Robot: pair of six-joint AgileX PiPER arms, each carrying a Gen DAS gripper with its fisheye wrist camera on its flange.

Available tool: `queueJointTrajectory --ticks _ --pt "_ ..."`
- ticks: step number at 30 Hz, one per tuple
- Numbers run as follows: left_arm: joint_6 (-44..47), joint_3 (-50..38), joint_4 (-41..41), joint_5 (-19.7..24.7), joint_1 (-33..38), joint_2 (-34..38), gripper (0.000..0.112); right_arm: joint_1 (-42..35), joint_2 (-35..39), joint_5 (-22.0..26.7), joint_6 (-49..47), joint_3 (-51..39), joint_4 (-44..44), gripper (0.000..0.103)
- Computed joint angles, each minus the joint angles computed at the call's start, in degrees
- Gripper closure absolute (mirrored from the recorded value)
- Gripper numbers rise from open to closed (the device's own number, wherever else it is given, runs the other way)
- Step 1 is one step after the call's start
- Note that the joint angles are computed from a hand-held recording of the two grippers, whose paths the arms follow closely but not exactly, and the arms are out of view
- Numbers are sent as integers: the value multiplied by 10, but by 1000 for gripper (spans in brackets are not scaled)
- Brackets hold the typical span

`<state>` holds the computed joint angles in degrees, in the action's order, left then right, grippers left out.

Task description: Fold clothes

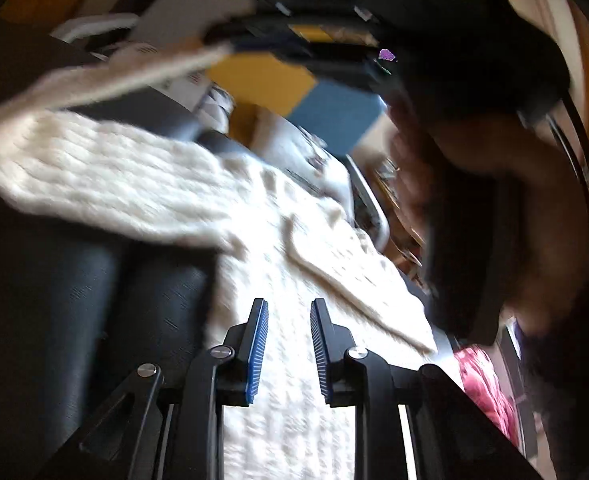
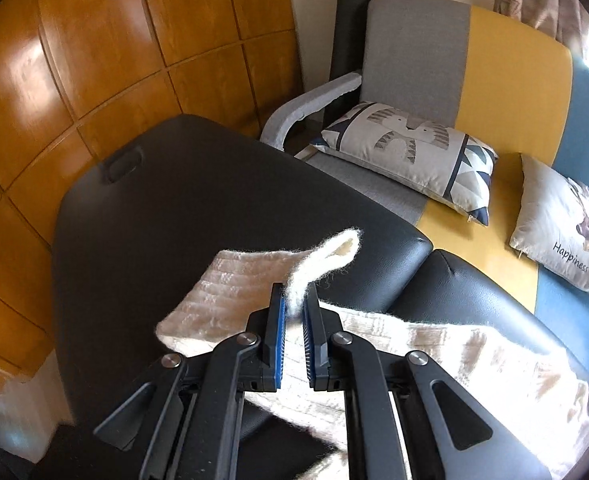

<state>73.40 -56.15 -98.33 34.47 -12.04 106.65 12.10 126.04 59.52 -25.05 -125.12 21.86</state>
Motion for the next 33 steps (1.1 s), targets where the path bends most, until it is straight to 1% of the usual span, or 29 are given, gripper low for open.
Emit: queueJointTrajectory --ticks 2,3,4,5,6,8,11,14,18,20,22,27,33 --pt "-83 -30 85 -31 -17 24 92 -2 3 4 -6 -7 2 95" --pt "-113 -42 114 -44 -25 40 95 -2 5 6 -8 -12 3 95" --pt "-121 -43 121 -53 -26 42 105 -3 5 6 -12 -15 3 95" --pt "-128 -44 127 -55 -25 44 108 -4 4 7 -14 -17 5 95" --pt "-137 -47 131 -50 -21 46 108 -5 4 7 -17 -18 7 95" --pt "-153 -49 143 -60 -23 47 109 -8 -2 6 -21 -17 7 95" --pt "-185 -42 179 -101 -45 30 109 -11 -8 6 -24 -23 3 95" --pt "-265 -46 268 -140 -68 18 109 -14 -14 12 -23 -35 -6 95" --pt "-365 -47 371 -175 -94 10 109 -17 -23 20 -17 -54 -25 95" --pt "-412 -48 419 -184 -101 7 109 -22 -31 23 -14 -59 -30 95" --pt "-438 -47 445 -187 -104 4 109 -29 -40 24 -12 -61 -34 95" --pt "-487 -43 489 -205 -115 1 109 -45 -59 32 -8 -70 -56 95" --pt "-534 -48 533 -208 -121 3 109 -76 -93 27 -10 -46 -64 95"
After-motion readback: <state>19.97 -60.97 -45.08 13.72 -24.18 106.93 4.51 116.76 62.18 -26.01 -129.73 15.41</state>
